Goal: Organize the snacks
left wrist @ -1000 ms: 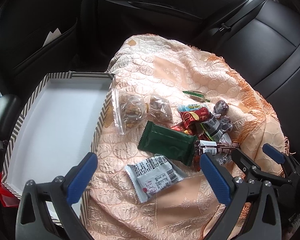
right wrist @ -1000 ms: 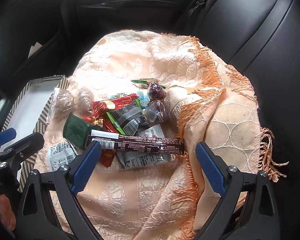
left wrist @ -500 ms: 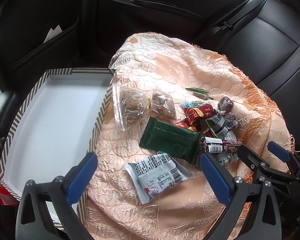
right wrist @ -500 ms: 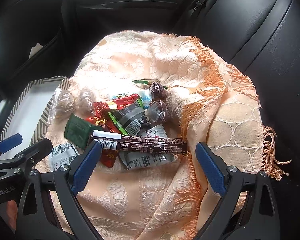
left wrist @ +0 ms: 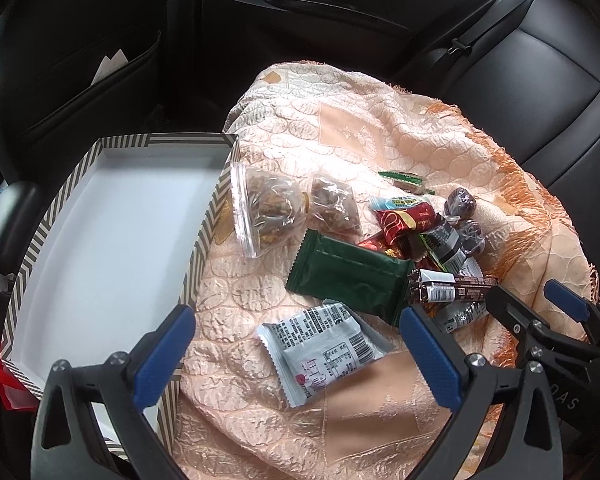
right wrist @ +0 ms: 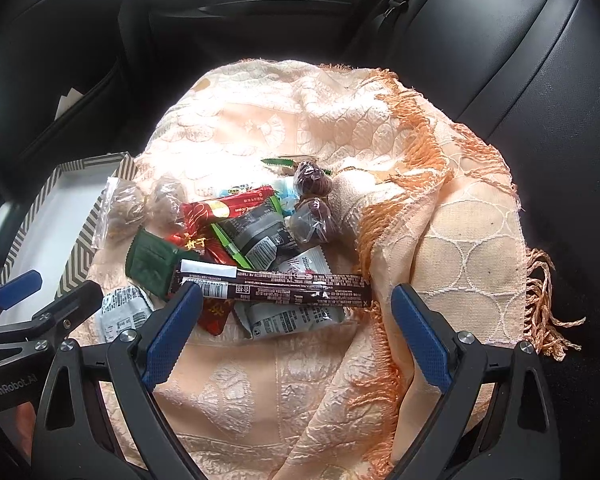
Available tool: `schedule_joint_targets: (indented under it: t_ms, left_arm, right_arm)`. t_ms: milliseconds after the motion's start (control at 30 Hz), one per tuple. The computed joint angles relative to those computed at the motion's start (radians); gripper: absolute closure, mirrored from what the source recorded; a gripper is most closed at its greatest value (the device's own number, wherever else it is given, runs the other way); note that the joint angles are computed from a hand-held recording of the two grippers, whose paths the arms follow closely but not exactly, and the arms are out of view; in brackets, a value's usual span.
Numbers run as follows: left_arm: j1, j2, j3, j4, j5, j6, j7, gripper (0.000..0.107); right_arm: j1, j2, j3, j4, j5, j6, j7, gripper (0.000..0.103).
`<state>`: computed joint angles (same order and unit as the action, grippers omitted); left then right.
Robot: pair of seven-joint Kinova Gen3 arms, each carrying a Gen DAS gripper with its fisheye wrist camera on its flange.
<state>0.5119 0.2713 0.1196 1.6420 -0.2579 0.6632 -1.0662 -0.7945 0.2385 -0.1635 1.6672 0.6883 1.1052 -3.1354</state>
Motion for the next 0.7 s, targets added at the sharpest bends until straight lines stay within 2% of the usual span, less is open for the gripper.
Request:
schedule_joint_targets:
  t_ms: [533,700]
  left_arm:
    - [-0.004,0.005,0.001,-0.002,0.003,0.009,-0.007,0.004]
    - [-0.014,0.024,0.008,-0.029,0.023,0.045,-0.030,0.004]
  right_arm:
    - [0.005,0.004,0.000,0.000,-0.015,-0.007,0.014,0.007]
    - [0.006,0.002,0.002,0.003,-0.016,-0.009,0.018,0.007]
